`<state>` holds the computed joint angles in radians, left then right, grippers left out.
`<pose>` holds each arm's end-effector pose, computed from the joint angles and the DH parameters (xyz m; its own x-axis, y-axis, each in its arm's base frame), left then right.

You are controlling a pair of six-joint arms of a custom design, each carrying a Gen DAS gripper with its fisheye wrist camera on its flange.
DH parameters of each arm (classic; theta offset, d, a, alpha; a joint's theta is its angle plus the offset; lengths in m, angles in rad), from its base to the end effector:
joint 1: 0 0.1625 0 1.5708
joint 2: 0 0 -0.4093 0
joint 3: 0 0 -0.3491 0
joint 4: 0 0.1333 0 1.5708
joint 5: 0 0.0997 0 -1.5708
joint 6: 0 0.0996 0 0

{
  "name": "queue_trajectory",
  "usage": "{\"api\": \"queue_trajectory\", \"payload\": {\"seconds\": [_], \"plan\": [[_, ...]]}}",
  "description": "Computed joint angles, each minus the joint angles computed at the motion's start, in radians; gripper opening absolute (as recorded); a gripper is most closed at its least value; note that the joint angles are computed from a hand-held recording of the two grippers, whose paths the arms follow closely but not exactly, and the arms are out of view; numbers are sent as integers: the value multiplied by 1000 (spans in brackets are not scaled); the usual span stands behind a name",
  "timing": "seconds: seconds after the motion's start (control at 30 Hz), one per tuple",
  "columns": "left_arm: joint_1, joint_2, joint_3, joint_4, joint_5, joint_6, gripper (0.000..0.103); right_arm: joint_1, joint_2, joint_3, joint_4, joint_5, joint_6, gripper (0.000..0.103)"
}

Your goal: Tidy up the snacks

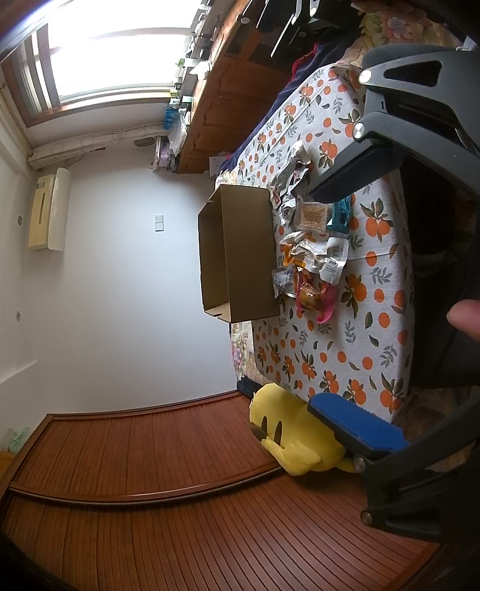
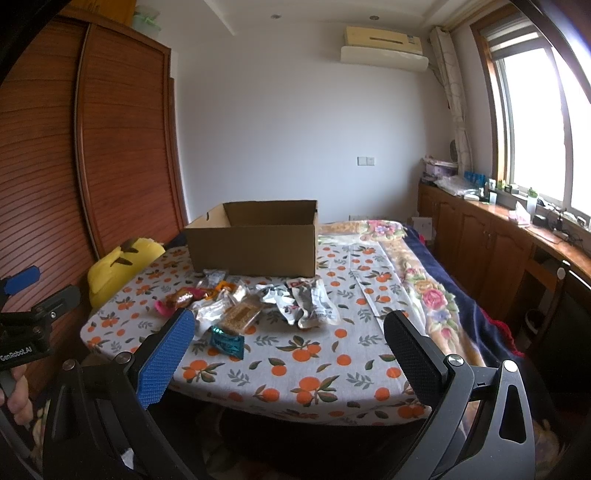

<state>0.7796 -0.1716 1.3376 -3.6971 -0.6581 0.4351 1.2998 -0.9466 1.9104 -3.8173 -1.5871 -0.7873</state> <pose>-0.3116 -0.6063 -0.0417 -0.6361 0.1511 -0.7567 0.7453 0.3742 -0.5519 -0.0236 -0.5769 0.2752 -0.7308 0.0056 0.6825 -0.6259 0.3935 -0.6734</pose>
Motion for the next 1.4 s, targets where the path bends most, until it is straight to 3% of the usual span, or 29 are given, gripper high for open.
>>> {"api": "queue_trajectory", "payload": {"seconds": [1.4], "plan": [[-1,-5,4,2,-3,-3,103,-1,2,-7,5,-3,11,103]]}}
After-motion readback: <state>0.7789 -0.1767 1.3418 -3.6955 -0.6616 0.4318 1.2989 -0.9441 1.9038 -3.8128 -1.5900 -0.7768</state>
